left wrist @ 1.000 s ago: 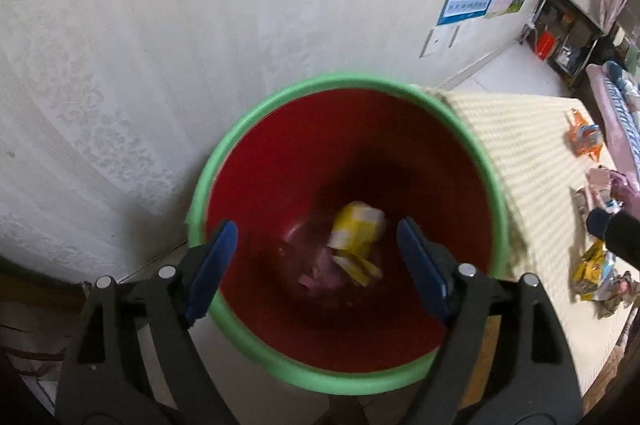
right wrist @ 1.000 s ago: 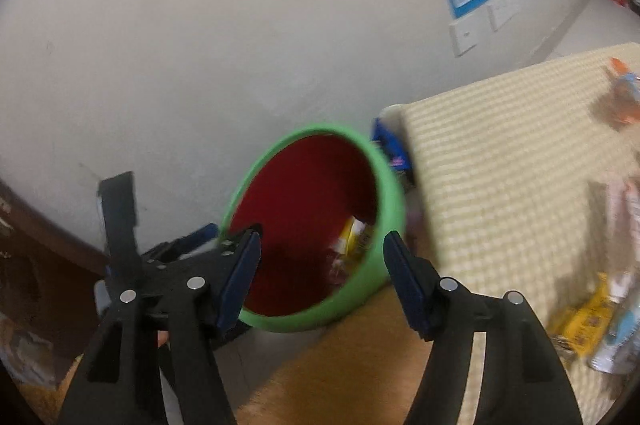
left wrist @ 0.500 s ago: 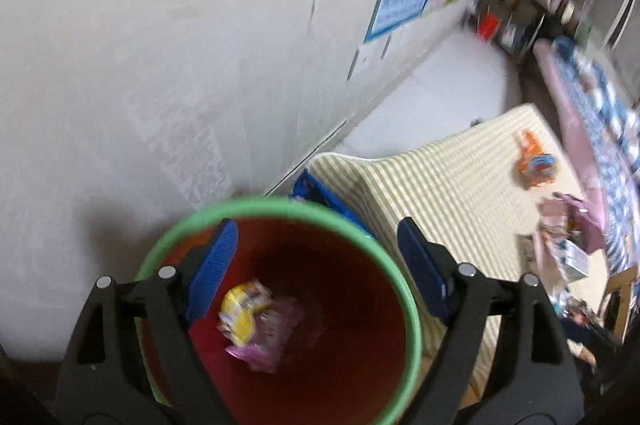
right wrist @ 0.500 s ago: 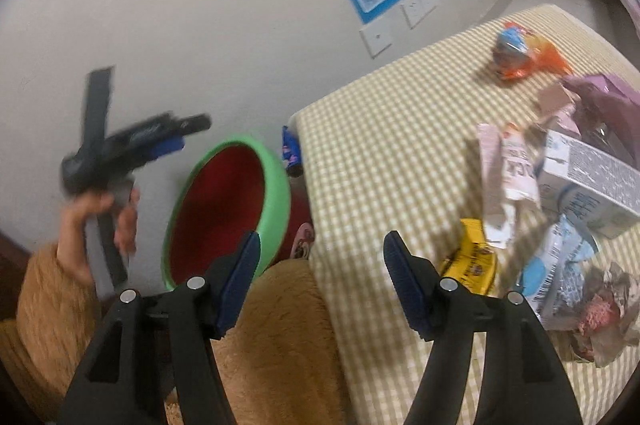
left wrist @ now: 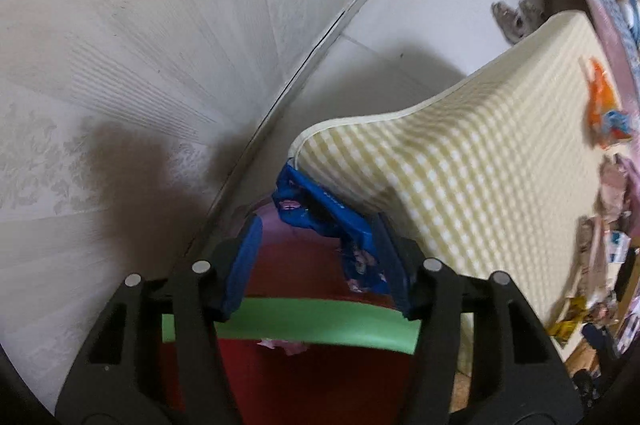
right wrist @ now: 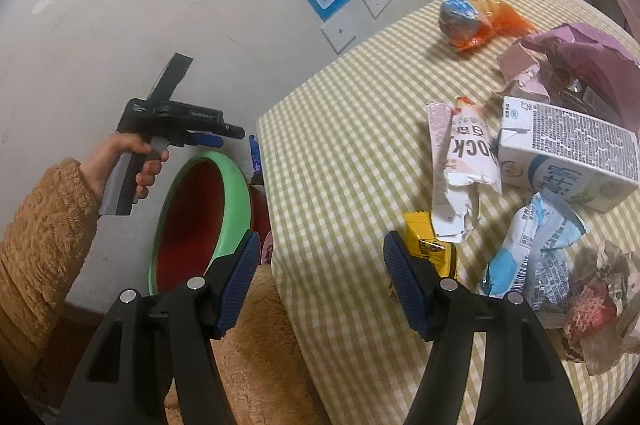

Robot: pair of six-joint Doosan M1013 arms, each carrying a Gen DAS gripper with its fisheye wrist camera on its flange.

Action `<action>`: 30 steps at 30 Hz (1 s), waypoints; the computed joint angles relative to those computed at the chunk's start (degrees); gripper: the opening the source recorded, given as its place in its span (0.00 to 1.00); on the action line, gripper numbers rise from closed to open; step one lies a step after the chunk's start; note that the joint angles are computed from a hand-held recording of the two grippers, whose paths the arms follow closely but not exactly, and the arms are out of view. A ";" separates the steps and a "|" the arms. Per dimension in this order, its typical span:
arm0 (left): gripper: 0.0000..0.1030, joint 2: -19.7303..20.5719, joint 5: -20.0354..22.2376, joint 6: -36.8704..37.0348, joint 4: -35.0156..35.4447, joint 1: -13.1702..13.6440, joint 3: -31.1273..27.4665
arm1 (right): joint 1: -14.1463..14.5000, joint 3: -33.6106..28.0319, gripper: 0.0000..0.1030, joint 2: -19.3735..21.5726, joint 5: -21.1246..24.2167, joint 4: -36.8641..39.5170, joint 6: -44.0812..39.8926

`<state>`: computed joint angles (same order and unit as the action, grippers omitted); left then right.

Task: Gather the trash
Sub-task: 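Grasp the blue wrapper with the left tool and drop it into the bin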

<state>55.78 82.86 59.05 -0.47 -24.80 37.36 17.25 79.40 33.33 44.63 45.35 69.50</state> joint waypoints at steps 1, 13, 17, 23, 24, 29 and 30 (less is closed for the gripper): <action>0.53 0.25 0.30 0.40 -0.51 0.14 -0.27 | -0.05 0.00 0.61 0.02 0.03 0.09 0.01; 0.00 5.56 5.52 -0.43 -8.03 1.38 -6.89 | -0.17 0.00 0.61 0.16 0.02 0.59 0.42; 0.00 2.64 -0.98 -1.28 -7.36 1.12 -2.04 | -0.51 0.87 0.61 -0.56 -0.58 1.49 -0.40; 0.00 -5.92 -15.15 -5.28 -2.77 0.15 9.75 | -1.05 2.39 0.61 -2.00 -2.20 3.19 -2.32; 0.00 -7.38 -17.29 -6.04 -1.23 -0.26 11.57 | -1.08 2.58 0.61 -2.23 -2.52 2.95 -2.35; 0.00 -12.98 -25.84 -9.67 8.13 -3.70 18.22 | -1.55 4.55 0.61 -4.21 -7.50 -1.01 -0.24; 0.00 -14.12 -27.68 -11.00 9.35 -4.39 19.86 | -1.59 4.82 0.61 -4.52 -8.53 -3.13 1.32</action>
<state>41.66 55.18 48.06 8.87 -29.19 57.22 15.65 84.22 28.81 36.10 42.23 70.82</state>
